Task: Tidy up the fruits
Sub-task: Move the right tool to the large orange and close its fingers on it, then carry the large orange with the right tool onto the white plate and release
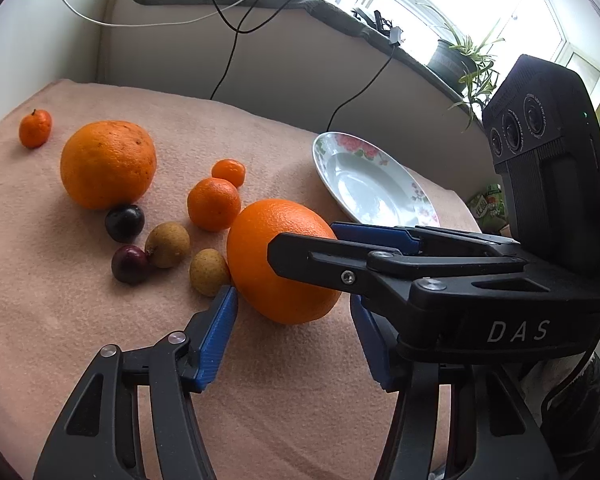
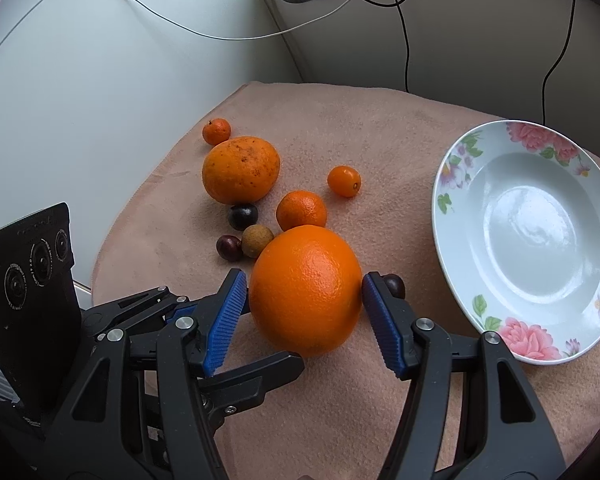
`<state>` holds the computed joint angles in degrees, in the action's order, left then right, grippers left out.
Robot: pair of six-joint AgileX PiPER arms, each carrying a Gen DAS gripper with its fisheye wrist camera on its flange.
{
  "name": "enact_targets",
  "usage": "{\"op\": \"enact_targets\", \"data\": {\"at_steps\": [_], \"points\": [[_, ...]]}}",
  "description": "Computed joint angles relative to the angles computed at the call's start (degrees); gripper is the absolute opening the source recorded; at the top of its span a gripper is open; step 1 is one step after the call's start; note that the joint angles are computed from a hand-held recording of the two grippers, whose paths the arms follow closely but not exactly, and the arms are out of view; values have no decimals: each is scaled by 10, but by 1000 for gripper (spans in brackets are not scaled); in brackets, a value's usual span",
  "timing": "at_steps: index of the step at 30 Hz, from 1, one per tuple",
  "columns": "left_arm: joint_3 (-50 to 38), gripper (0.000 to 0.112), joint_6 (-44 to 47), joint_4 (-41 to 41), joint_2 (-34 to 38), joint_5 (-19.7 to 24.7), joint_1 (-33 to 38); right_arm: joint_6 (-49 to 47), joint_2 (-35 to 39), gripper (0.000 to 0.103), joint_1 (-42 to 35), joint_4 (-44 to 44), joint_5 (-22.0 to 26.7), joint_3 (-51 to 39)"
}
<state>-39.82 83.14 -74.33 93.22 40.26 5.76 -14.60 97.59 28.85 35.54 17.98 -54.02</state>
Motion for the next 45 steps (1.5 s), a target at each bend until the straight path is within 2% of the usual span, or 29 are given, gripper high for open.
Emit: {"op": "enact_targets", "data": {"at_steps": [14, 20, 28, 36, 45], "points": [[-8, 55, -8, -4, 20, -12, -15, 33, 12, 64, 9, -50, 4, -15], [-7, 55, -5, -9, 21, -11, -15, -4, 21, 66, -2, -11, 20, -21], [-8, 55, -7, -12, 18, -24, -28, 37, 24, 67, 9, -53, 10, -23], [-3, 55, -15, -6, 3, -31, -35, 40, 8, 66, 12, -45, -4, -6], [-9, 55, -23, -3, -27, -25, -48, 74, -49, 66, 3, -82, -20, 25]]}}
